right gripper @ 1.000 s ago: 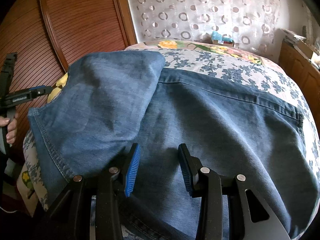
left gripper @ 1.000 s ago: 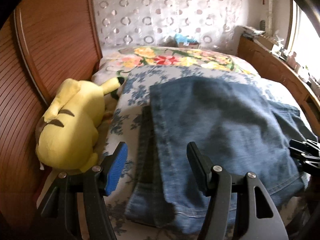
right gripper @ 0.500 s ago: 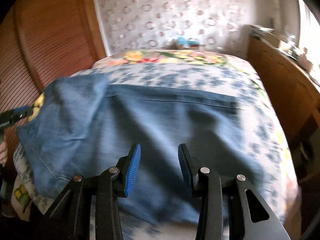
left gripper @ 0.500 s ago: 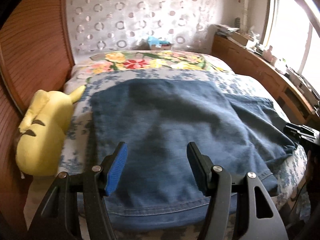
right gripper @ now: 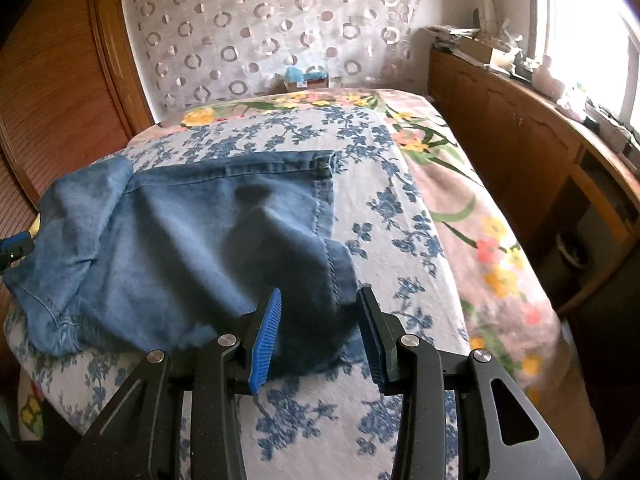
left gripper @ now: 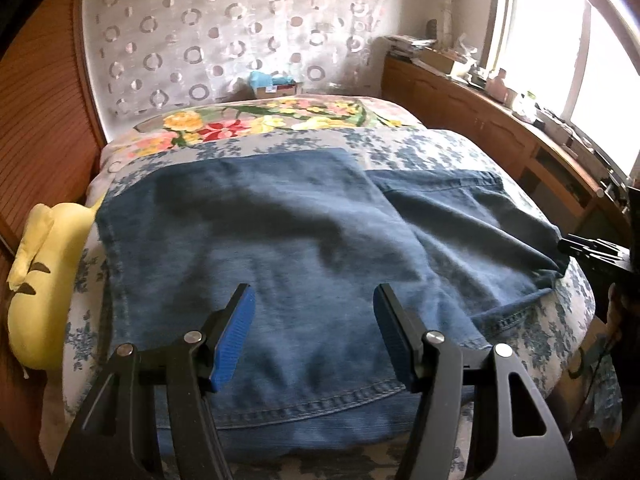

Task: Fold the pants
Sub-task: 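Move the right gripper to the leg hem and close on it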

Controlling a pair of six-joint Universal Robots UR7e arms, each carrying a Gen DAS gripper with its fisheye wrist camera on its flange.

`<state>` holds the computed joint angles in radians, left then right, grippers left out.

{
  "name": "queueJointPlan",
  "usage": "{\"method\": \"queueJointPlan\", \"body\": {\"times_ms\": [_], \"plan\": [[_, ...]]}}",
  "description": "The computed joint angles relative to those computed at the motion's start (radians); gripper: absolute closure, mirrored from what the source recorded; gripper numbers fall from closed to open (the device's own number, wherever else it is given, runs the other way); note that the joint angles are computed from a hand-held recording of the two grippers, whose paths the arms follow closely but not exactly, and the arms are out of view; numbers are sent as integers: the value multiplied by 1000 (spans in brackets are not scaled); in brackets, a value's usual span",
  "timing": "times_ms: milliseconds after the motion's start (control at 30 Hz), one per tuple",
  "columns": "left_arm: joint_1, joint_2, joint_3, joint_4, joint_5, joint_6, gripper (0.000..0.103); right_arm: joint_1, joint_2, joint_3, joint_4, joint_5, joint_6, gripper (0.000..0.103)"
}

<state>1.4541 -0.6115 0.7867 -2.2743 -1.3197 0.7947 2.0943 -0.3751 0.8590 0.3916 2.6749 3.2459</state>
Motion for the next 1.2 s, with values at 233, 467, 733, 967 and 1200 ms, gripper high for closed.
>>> {"method": "queueJointPlan", "body": {"times_ms": [233,467,733,967,1200], "plan": [[-7,-24,61,-7,2,7,40,0,-40,75,-6,-11,58,51],[-13,-42,108,-8,10,13,40,-7,-23,60,37,-18,108,51],[-13,-43,136,-1,20,18,40,-13,13,12,66,-31,105,51],[1,-37,150,-12,22,18,40,-14,44,-43,102,-15,87,50],[6,-34,157,-31,2,29,34,-18,50,-49,88,-11,68,51]]}}
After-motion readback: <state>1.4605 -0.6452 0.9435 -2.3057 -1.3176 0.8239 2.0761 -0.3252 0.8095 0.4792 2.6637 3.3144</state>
